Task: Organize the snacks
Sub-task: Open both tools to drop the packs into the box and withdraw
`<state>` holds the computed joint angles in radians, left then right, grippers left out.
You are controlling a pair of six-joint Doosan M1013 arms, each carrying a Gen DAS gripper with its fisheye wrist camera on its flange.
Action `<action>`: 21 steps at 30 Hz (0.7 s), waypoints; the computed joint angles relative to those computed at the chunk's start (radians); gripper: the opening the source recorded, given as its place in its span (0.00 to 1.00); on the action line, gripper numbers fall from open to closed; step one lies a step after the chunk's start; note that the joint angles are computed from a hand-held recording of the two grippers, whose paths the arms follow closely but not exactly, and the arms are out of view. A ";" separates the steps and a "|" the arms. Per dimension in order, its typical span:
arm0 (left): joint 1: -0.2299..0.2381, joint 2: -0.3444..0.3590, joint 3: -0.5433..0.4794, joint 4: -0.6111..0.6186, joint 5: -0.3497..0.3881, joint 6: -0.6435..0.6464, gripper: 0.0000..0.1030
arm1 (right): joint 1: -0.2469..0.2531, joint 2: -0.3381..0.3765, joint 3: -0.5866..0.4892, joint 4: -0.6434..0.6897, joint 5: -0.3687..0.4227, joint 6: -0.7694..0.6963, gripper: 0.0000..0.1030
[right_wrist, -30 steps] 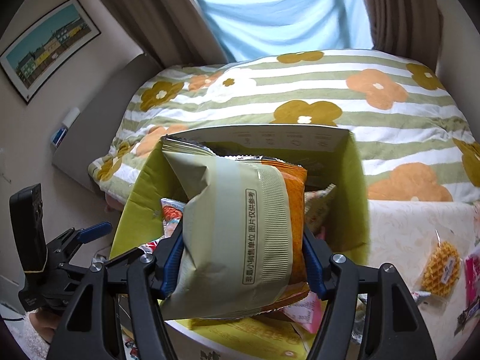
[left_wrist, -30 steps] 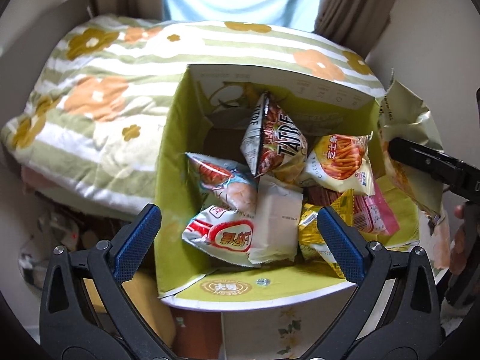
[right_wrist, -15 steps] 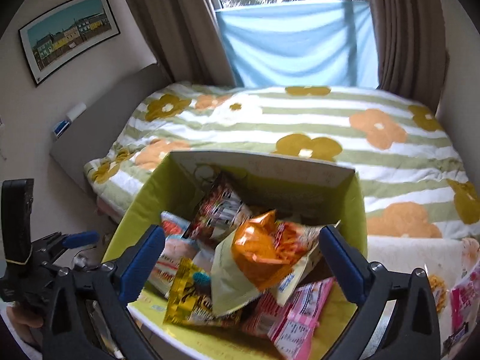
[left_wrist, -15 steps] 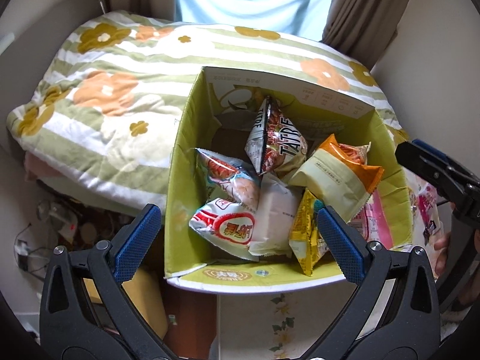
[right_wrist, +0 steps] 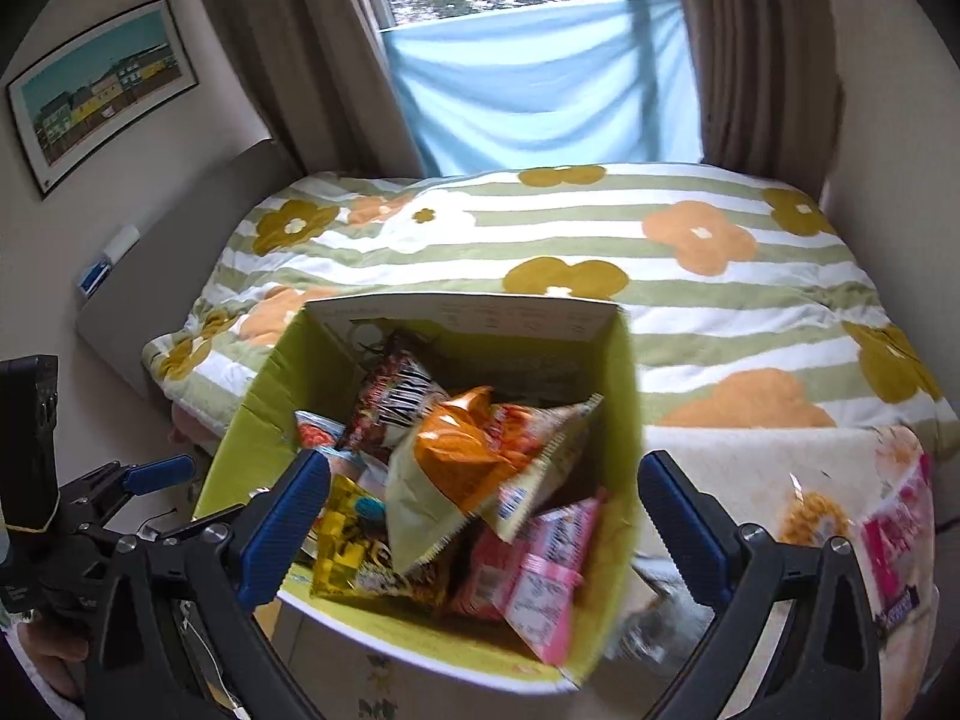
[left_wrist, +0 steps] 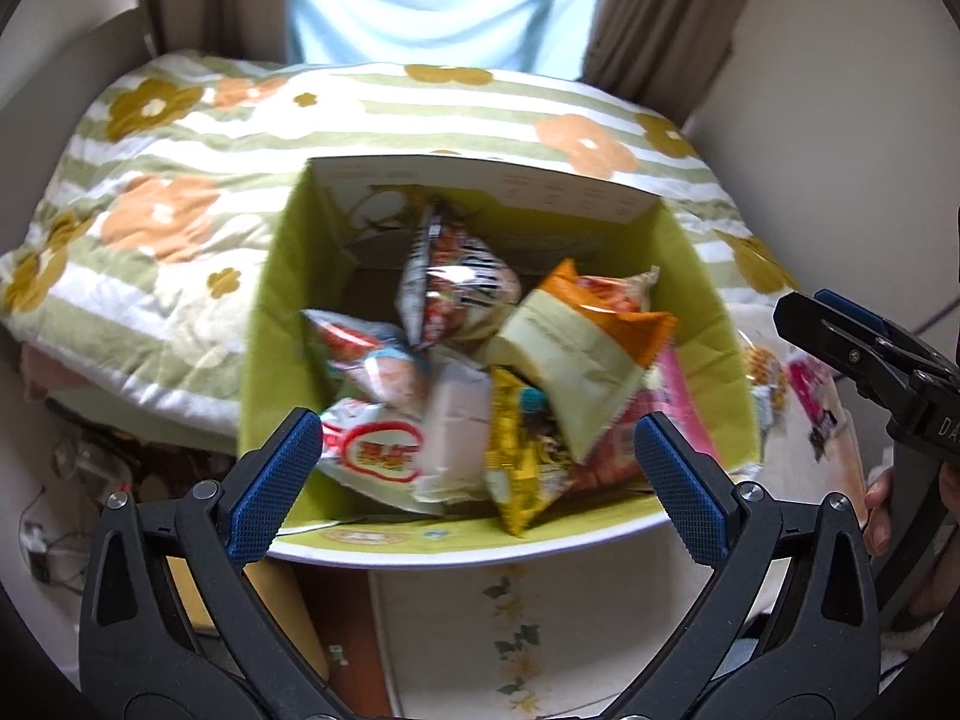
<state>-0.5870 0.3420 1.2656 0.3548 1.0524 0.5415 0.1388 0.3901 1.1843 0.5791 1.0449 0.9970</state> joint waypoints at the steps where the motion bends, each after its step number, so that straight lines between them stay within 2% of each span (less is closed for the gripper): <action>1: -0.004 0.005 -0.008 0.000 -0.001 0.010 1.00 | -0.007 -0.006 0.008 -0.004 -0.005 0.010 0.99; 6: -0.032 0.031 -0.056 0.013 -0.001 0.019 1.00 | -0.040 -0.034 0.038 -0.038 -0.038 0.040 0.99; 9: -0.052 0.052 -0.089 0.021 -0.003 0.009 1.00 | -0.070 -0.049 0.056 -0.010 -0.068 0.032 0.99; 12: -0.074 0.085 -0.139 0.034 0.027 0.007 1.00 | -0.105 -0.060 0.076 0.035 -0.102 0.010 0.99; 17: -0.113 0.155 -0.243 0.064 0.082 -0.036 1.00 | -0.163 -0.043 0.053 0.057 -0.066 -0.030 0.99; 21: -0.144 0.221 -0.340 0.073 0.126 -0.081 1.00 | -0.208 -0.005 0.005 0.059 0.015 -0.078 0.99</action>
